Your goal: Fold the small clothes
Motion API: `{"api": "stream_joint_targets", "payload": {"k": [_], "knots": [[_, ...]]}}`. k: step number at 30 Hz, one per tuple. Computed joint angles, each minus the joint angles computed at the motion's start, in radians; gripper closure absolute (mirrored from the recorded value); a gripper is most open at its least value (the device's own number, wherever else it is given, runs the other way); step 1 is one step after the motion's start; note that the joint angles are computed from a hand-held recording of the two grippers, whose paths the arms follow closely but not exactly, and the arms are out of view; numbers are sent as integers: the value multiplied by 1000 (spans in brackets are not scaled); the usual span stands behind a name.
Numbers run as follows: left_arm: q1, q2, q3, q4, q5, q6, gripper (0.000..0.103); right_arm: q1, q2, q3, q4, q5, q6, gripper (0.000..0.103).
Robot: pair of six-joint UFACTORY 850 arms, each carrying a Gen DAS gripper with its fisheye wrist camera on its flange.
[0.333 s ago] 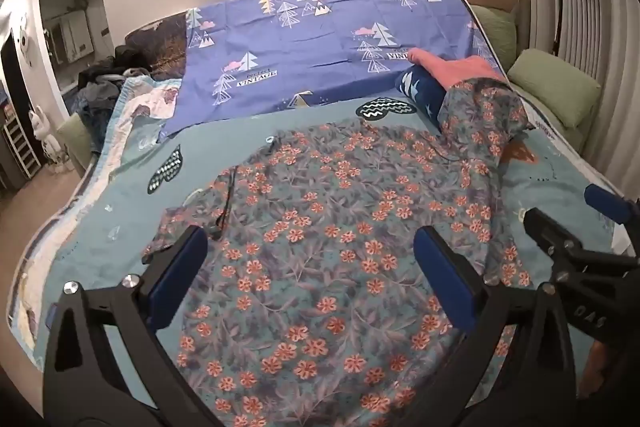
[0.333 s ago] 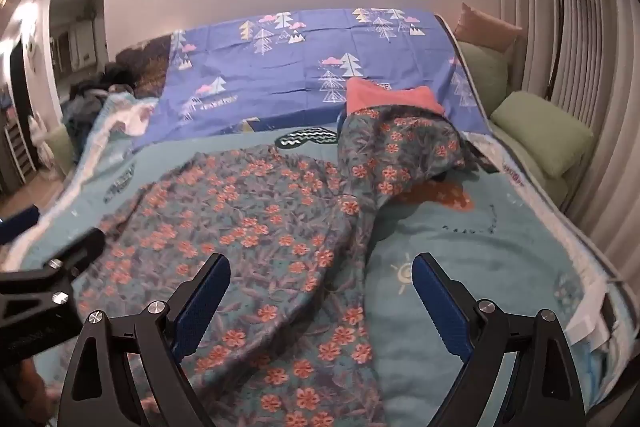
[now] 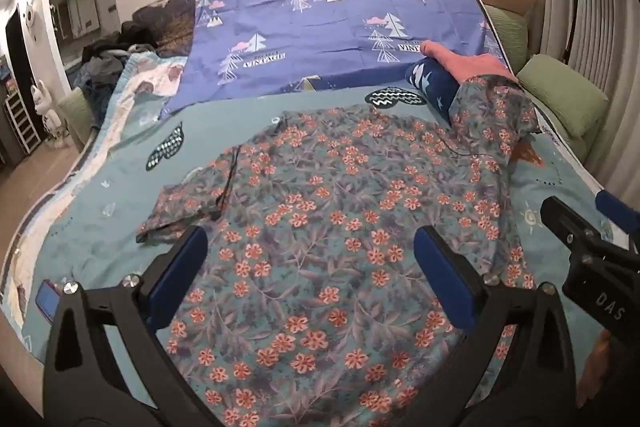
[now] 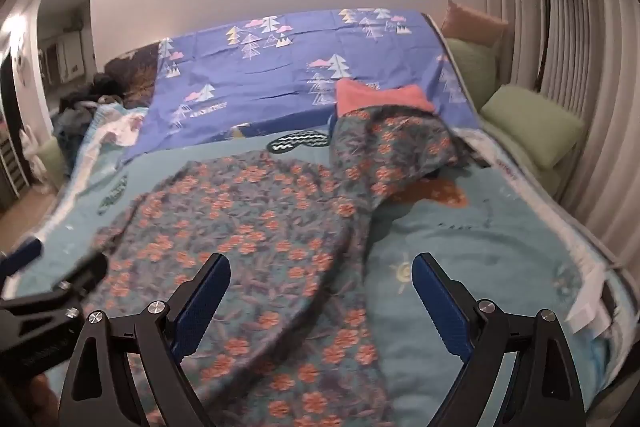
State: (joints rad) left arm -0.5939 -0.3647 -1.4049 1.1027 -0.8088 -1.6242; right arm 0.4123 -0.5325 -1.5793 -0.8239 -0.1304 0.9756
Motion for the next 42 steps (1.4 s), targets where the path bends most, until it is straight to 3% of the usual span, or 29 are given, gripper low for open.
{"api": "stream_joint_targets", "payload": {"k": [9, 16, 21, 42], "knots": [[6, -10, -15, -41, -10, 27, 1, 15, 10, 13, -147, 11, 105, 9], [11, 14, 18, -12, 48, -8, 1, 33, 14, 11, -339, -21, 270, 9], [13, 26, 33, 14, 80, -33, 1, 41, 23, 12, -385, -49, 321, 9], [23, 34, 50, 13, 79, -43, 1, 41, 29, 17, -345, -48, 302, 9]]}}
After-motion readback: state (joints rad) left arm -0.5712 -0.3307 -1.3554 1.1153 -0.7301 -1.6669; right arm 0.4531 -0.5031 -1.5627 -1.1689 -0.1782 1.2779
